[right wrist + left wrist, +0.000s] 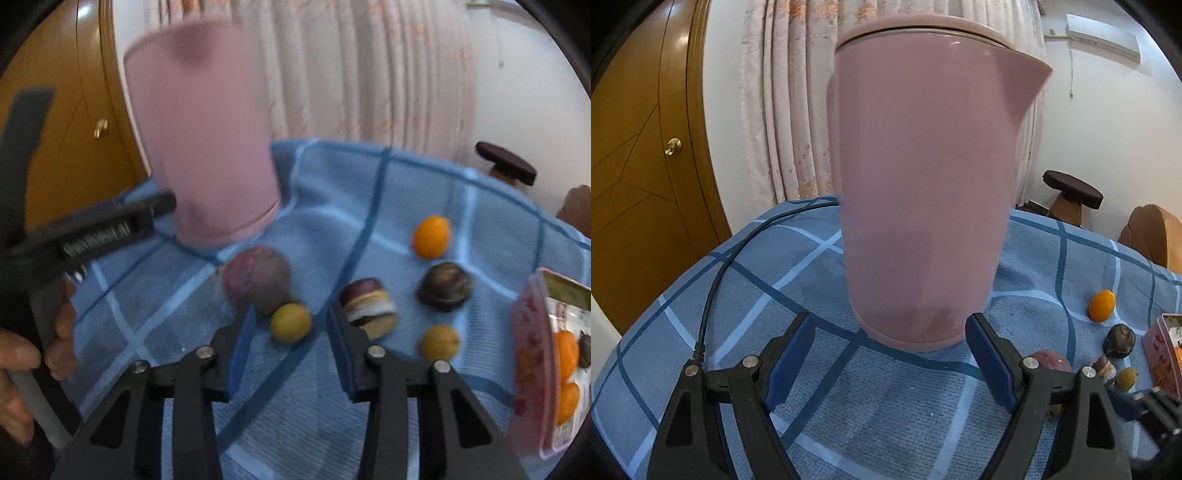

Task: Organize fruits
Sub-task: 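Move the left gripper to the purple-red fruit while the right gripper approaches a small tan fruit, then grasp the purple-red fruit with the left gripper while the right gripper grasps the tan fruit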

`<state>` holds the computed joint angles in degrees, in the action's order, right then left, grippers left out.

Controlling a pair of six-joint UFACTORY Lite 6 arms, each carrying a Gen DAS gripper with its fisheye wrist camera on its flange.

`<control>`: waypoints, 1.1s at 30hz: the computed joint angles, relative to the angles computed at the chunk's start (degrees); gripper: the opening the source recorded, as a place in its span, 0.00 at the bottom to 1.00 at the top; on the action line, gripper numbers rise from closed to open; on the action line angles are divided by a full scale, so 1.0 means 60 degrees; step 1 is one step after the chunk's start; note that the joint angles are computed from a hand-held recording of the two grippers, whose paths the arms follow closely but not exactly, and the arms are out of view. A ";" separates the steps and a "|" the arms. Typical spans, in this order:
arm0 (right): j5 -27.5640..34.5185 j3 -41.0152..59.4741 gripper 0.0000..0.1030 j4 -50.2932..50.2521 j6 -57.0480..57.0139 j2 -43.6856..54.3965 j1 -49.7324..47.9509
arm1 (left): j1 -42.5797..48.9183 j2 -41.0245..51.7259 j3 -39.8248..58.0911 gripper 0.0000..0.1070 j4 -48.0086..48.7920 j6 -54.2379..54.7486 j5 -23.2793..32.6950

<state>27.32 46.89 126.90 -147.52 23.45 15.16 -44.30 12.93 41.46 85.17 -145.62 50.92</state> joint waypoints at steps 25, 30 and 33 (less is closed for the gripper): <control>0.2826 -0.2434 0.27 0.2380 -0.2762 -0.1258 -0.1932 | -0.0062 0.0119 -0.0033 0.79 0.3522 -0.2038 -0.1536; 0.2786 -0.2174 0.27 0.1934 -0.2296 -0.1326 -0.2554 | -0.0211 0.1580 0.1508 0.79 0.3079 -0.0836 -0.2316; 0.2932 -0.2400 0.27 0.1486 -0.2097 -0.1423 -0.2939 | -0.0132 0.2621 0.2577 0.79 0.1912 0.0664 -0.2795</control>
